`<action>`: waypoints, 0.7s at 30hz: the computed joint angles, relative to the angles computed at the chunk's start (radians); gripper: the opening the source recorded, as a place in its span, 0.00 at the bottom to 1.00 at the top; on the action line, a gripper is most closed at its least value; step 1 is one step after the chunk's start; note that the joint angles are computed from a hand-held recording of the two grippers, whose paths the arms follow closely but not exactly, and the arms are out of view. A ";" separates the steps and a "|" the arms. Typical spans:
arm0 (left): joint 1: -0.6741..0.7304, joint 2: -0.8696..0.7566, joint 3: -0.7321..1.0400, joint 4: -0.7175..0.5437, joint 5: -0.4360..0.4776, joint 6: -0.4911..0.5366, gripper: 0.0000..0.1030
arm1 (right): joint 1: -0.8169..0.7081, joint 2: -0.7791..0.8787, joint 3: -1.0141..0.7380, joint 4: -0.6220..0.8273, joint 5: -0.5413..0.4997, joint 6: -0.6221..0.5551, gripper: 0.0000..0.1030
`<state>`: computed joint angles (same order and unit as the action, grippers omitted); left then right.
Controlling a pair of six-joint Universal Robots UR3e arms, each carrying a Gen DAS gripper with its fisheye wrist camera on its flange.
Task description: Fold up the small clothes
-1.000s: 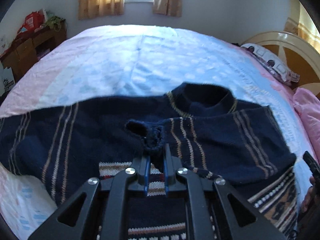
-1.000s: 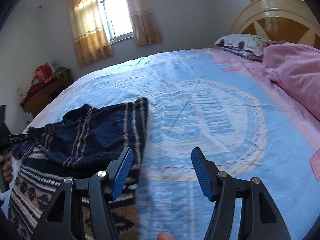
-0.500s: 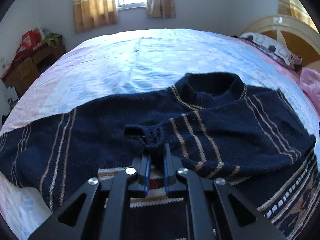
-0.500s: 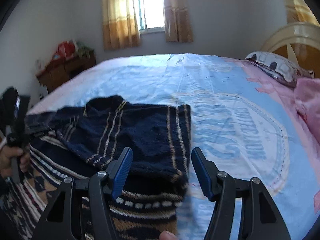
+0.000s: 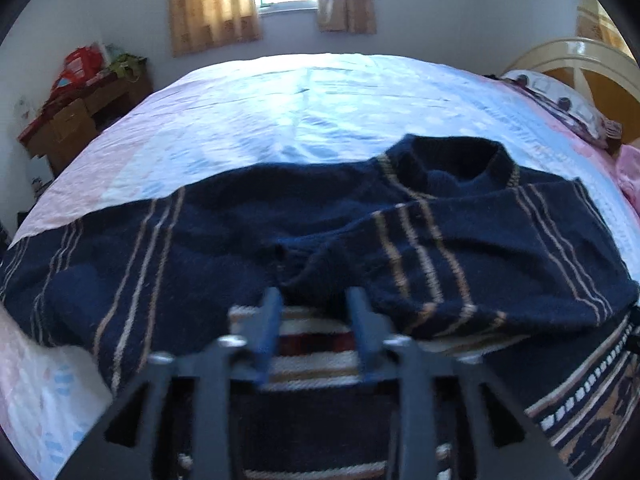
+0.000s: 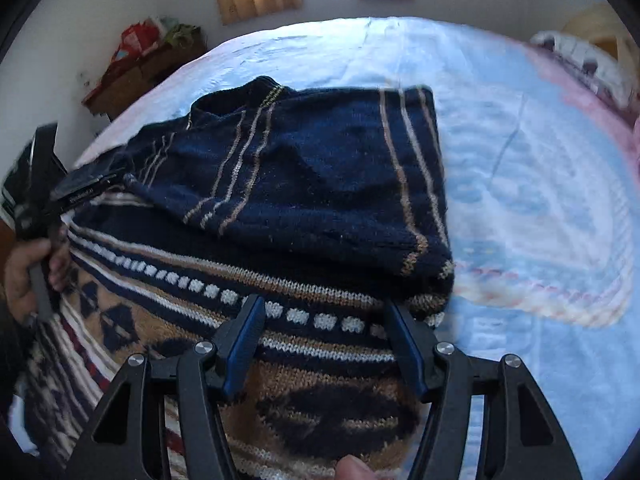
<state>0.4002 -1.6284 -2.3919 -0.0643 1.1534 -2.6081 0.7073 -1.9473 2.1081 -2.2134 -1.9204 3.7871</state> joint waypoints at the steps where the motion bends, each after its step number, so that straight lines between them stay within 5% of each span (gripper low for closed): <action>1: 0.023 0.011 -0.003 -0.026 -0.026 0.007 0.53 | 0.037 0.017 -0.034 -0.001 -0.045 0.016 0.60; 7: 0.101 0.073 -0.031 -0.147 -0.104 0.062 0.60 | 0.071 0.174 -0.244 -0.019 -0.138 0.007 0.60; 11: 0.166 0.146 -0.105 -0.135 -0.137 0.079 0.80 | -0.004 0.346 -0.381 0.104 -0.123 0.052 0.60; 14: 0.263 0.197 -0.118 -0.238 -0.229 0.108 0.86 | -0.014 0.425 -0.409 0.200 -0.100 0.116 0.60; 16: 0.324 0.214 -0.108 -0.332 -0.278 0.126 0.87 | 0.057 0.459 -0.448 0.246 -0.176 0.171 0.60; 21: 0.457 0.251 -0.118 -0.486 -0.398 0.177 0.87 | 0.091 0.561 -0.713 0.414 -0.107 0.106 0.60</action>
<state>0.8571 -1.3775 -2.5094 -0.5504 0.7556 -2.4308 0.7985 -1.3858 1.3951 -1.7997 -2.0272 3.8930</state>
